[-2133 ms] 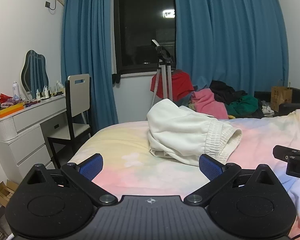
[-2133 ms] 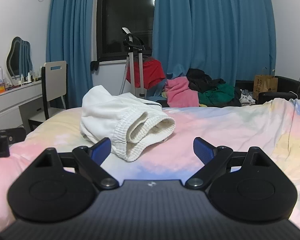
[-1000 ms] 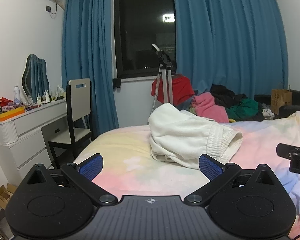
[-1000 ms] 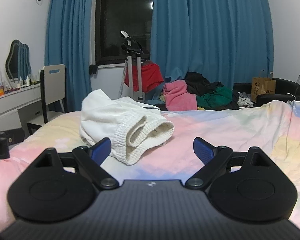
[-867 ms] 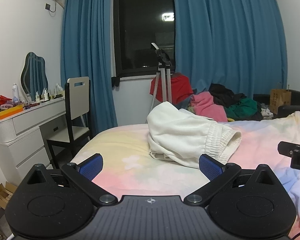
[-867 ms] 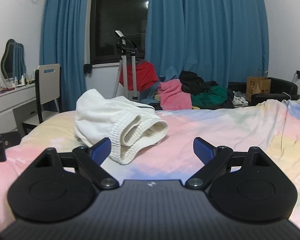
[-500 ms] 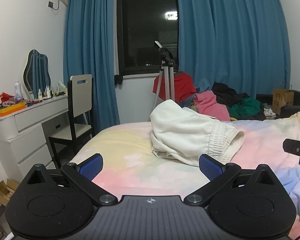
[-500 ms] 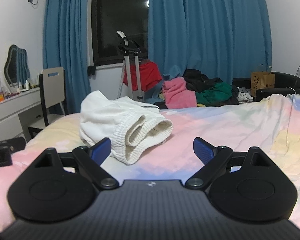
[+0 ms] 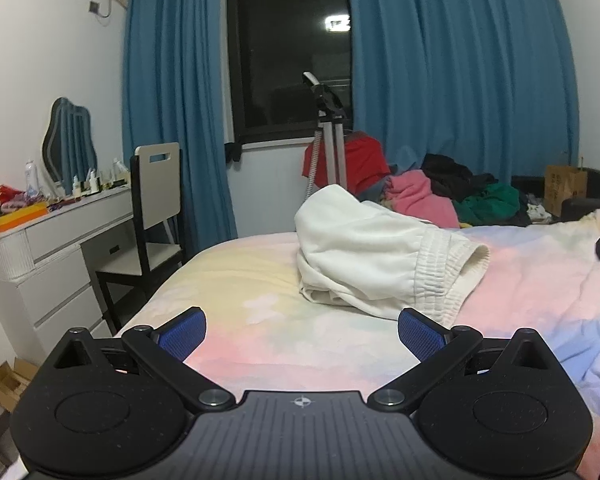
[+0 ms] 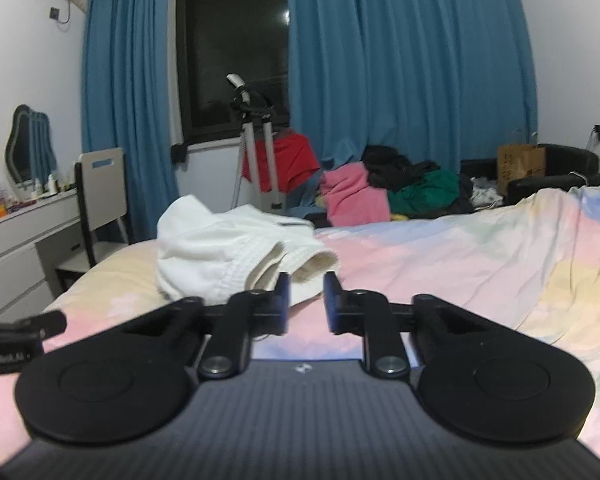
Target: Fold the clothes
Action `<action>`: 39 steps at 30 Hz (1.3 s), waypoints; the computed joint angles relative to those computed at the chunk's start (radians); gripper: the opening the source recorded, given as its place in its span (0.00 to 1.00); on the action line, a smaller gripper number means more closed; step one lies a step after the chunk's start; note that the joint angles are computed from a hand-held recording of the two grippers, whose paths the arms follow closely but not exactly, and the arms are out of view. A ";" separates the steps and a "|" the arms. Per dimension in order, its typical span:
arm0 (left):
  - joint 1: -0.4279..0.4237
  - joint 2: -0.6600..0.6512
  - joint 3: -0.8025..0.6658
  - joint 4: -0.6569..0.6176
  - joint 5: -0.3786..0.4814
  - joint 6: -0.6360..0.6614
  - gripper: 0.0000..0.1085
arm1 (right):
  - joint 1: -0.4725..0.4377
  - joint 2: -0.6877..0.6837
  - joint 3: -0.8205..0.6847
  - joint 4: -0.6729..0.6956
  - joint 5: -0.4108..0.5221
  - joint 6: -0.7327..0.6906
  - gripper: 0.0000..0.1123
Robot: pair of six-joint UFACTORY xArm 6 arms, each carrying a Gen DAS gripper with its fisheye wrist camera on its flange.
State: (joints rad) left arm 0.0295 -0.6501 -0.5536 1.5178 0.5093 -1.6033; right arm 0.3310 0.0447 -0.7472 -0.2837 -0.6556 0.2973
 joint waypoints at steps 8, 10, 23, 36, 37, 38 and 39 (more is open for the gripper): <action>0.004 0.183 -0.115 0.066 -0.054 -0.003 0.94 | -0.017 0.014 -0.008 -0.024 -0.021 0.045 0.17; 0.011 0.255 -0.175 0.095 -0.085 0.000 0.94 | -0.037 0.020 -0.025 -0.081 0.005 0.124 0.17; 0.025 0.933 -0.865 0.091 -0.124 0.181 0.87 | -0.068 0.170 -0.191 -0.073 0.177 0.259 0.17; -0.081 1.428 -1.470 -0.176 0.146 0.613 0.72 | -0.136 0.351 -0.436 -0.530 0.322 0.784 0.18; -0.089 1.440 -1.484 -0.153 0.161 0.616 0.72 | -0.143 0.353 -0.443 -0.569 0.322 0.832 0.18; -0.093 1.441 -1.485 -0.149 0.171 0.613 0.72 | -0.147 0.350 -0.441 -0.582 0.321 0.853 0.18; -0.097 1.442 -1.485 -0.144 0.181 0.610 0.72 | -0.148 0.346 -0.437 -0.576 0.319 0.853 0.18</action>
State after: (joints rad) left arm -0.0672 0.7918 -2.0390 1.3739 0.6904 -0.9937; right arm 0.1826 0.3907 -1.1843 -0.8602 -0.3363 1.1506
